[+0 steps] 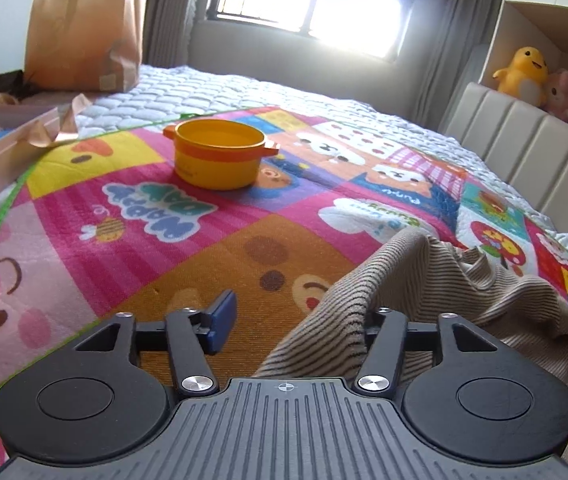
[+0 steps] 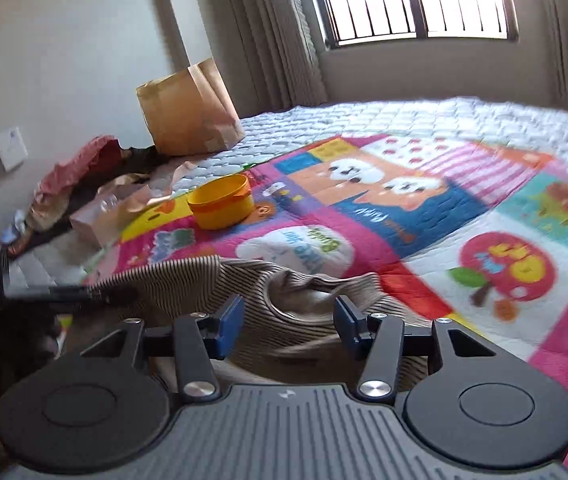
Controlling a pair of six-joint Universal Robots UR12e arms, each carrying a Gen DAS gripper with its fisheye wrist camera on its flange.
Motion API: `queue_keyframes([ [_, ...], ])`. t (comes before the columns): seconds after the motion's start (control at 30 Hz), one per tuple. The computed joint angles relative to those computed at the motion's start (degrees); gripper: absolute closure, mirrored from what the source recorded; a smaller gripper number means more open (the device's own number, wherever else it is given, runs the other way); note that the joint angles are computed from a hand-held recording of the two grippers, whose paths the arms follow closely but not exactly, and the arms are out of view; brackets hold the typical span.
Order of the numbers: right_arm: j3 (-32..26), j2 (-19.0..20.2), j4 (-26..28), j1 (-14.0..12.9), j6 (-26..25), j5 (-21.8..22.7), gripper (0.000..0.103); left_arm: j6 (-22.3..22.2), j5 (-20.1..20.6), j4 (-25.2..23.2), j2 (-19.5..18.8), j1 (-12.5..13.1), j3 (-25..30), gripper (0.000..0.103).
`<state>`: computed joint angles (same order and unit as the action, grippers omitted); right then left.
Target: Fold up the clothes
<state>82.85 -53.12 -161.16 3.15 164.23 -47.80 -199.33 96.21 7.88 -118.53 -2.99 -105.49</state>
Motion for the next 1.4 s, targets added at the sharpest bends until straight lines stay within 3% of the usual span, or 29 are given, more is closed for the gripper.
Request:
queue_keyframes([
  [0.1,-7.23,5.11,5.66,2.64,3.68,-2.35,0.056,-1.45,-1.47,0.02,-0.14,1.1,-0.44,0.026],
  [0.27,-18.55,11.83,21.74,5.1,8.63,-1.98,0.058,-2.05,-6.37,3.21,0.1,3.02,-2.25,0.017],
  [0.33,-21.93,13.46,21.1,5.9,9.73,-1.15,0.06,-1.19,-5.89,4.07,0.06,3.12,-2.6,0.014],
  [0.43,-26.17,15.43,16.49,6.87,7.39,-0.91,0.06,-1.18,-3.93,3.75,-0.29,3.2,-2.76,0.009],
  [0.47,-27.21,15.86,15.81,7.42,4.43,-3.02,0.058,-1.74,-3.13,3.37,-0.38,3.24,-2.8,0.009],
  [0.5,-28.36,16.23,16.02,8.27,0.53,-7.54,0.042,-2.59,-2.21,2.84,-0.44,3.26,-2.84,0.009],
  [0.53,-29.17,16.38,16.96,8.94,-2.19,-12.25,0.034,-3.26,-1.55,2.57,-0.37,3.36,-3.1,0.009],
  [0.6,-28.92,16.13,17.19,9.02,-4.28,-16.35,0.03,-4.07,-0.54,2.76,-0.04,3.53,-3.82,0.009],
  [0.7,-22.91,13.29,10.75,6.32,-0.15,-13.11,0.03,-4.45,1.12,4.17,0.71,3.51,-4.98,0.008],
  [0.77,-16.83,10.39,4.19,4.32,1.93,-13.37,0.03,-4.44,2.61,5.51,1.31,3.18,-5.55,0.008],
  [0.83,-10.17,7.2,-1.9,2.66,-0.7,-16.39,0.03,-4.47,3.25,7.71,2.05,2.69,-6.14,0.008],
  [0.93,-1.05,2.92,-10.08,0.67,-9.2,-22.04,0.038,-4.86,1.66,11.32,2.98,1.96,-6.76,0.007],
  [1.0,3.56,0.34,-11.52,-1.0,-9.41,-22.3,0.044,-5.02,-1.2,12.83,3.26,1.39,-6.73,0.007],
  [1.13,11.53,-4.09,-13.35,-4.1,-8.54,-22.96,0.044,-4.09,-7.78,14.39,2.64,-0.5,-5.64,0.003],
  [1.23,15.96,-6.27,-14.24,-5.49,-6.63,-22.65,0.044,-3.06,-13.2,11.23,1.12,-2.27,-3.6,0.002],
  [1.33,19.23,-8.29,-12.9,-6.76,-4.36,-17.69,0.044,-0.83,-17.22,5.5,-0.4,-4.29,-1.14,0.002],
  [1.4,20.56,-9.31,-9.9,-7.75,-2.51,-12.43,0.044,-0.16,-16.72,2.74,-0.63,-5.38,-0.74,0.002],
])
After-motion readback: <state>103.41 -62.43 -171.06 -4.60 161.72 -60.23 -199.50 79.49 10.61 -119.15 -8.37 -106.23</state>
